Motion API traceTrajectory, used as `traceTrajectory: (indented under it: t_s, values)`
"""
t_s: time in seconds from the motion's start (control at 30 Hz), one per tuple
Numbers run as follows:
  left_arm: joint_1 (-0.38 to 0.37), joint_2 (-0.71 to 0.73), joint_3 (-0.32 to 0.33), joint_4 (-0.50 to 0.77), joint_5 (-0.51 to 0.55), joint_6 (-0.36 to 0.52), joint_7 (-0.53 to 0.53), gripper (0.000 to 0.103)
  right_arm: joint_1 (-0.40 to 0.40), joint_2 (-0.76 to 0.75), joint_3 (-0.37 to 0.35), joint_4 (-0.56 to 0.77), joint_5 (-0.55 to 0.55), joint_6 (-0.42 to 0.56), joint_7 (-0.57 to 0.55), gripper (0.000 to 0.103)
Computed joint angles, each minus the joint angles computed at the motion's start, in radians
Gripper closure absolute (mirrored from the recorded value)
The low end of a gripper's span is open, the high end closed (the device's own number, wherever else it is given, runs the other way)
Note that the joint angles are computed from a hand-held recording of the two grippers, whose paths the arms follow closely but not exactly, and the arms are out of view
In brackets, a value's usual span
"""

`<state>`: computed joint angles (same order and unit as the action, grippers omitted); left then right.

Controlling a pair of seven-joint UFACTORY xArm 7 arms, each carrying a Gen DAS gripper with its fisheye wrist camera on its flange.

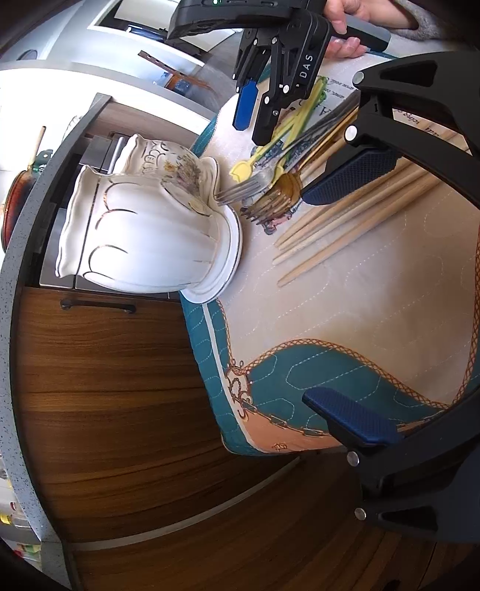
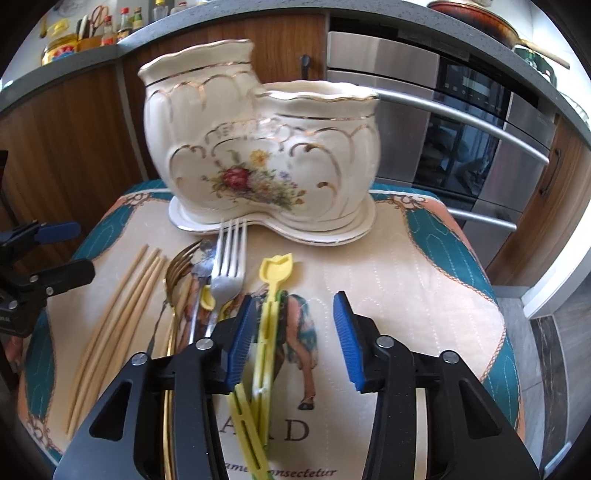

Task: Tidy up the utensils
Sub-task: 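Lower the right tool onto the yellow plastic tongs and close on them, then close the left tool on a wooden chopstick and lift it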

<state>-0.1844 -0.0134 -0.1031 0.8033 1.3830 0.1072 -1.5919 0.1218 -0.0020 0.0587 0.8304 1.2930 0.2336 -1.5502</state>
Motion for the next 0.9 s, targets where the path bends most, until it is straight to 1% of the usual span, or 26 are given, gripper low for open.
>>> traceTrajectory:
  t_s: [0.07,0.13,0.2,0.23,0.33,0.43,0.47,0.5,0.53,0.63,0.73,0.8,0.83,0.9]
  values:
    - [-0.001,-0.002,-0.001,-0.002,-0.016,0.004,0.02,0.006,0.003,0.001,0.004,-0.007,-0.024,-0.003,0.012,0.062]
    - [-0.001,-0.005,-0.002,-0.003,-0.012,0.001,0.023,0.006,0.007,0.01,0.008,-0.008,-0.069,-0.02,0.052,0.068]
    - [-0.001,-0.001,-0.003,-0.004,-0.024,-0.001,0.041,0.008,0.006,0.014,0.009,-0.006,-0.094,-0.025,0.082,0.072]
    - [-0.002,0.001,-0.003,-0.006,-0.037,-0.004,0.056,0.008,0.004,0.017,0.009,-0.005,-0.112,-0.022,0.1,0.074]
    - [-0.003,0.01,0.0,-0.015,-0.116,-0.027,0.149,0.013,0.0,0.026,0.011,-0.001,-0.163,-0.016,0.149,0.075]
    - [-0.008,0.013,0.001,-0.012,-0.1,-0.031,0.147,0.013,-0.011,0.032,0.012,0.008,-0.175,0.009,0.165,0.078]
    - [-0.01,0.013,0.001,-0.013,-0.105,-0.032,0.155,0.013,-0.016,0.033,0.011,0.012,-0.171,0.027,0.162,0.083]
    - [-0.011,0.015,0.001,-0.014,-0.12,-0.033,0.17,0.013,-0.019,0.036,0.011,0.017,-0.164,0.031,0.158,0.089]
    - [-0.013,0.016,0.0,-0.017,-0.143,-0.033,0.193,0.013,-0.022,0.036,0.012,0.018,-0.151,0.029,0.153,0.091]
    - [-0.018,0.015,0.0,-0.026,-0.199,-0.027,0.246,0.013,-0.032,0.033,0.01,0.022,-0.093,0.046,0.119,0.092]
    - [-0.025,0.009,-0.005,-0.037,-0.27,-0.012,0.314,0.014,-0.039,0.021,0.005,0.021,-0.007,0.06,0.054,0.092]
    - [-0.03,-0.002,-0.012,-0.043,-0.297,0.004,0.339,0.022,-0.043,0.005,-0.004,0.017,0.088,0.079,-0.026,0.092]
    - [-0.032,-0.005,-0.017,-0.044,-0.315,0.017,0.353,0.023,-0.045,-0.002,-0.01,0.016,0.127,0.09,-0.056,0.092]
    - [-0.038,-0.016,-0.026,-0.054,-0.367,0.035,0.398,0.033,-0.053,-0.016,-0.025,0.014,0.194,0.123,-0.105,0.092]
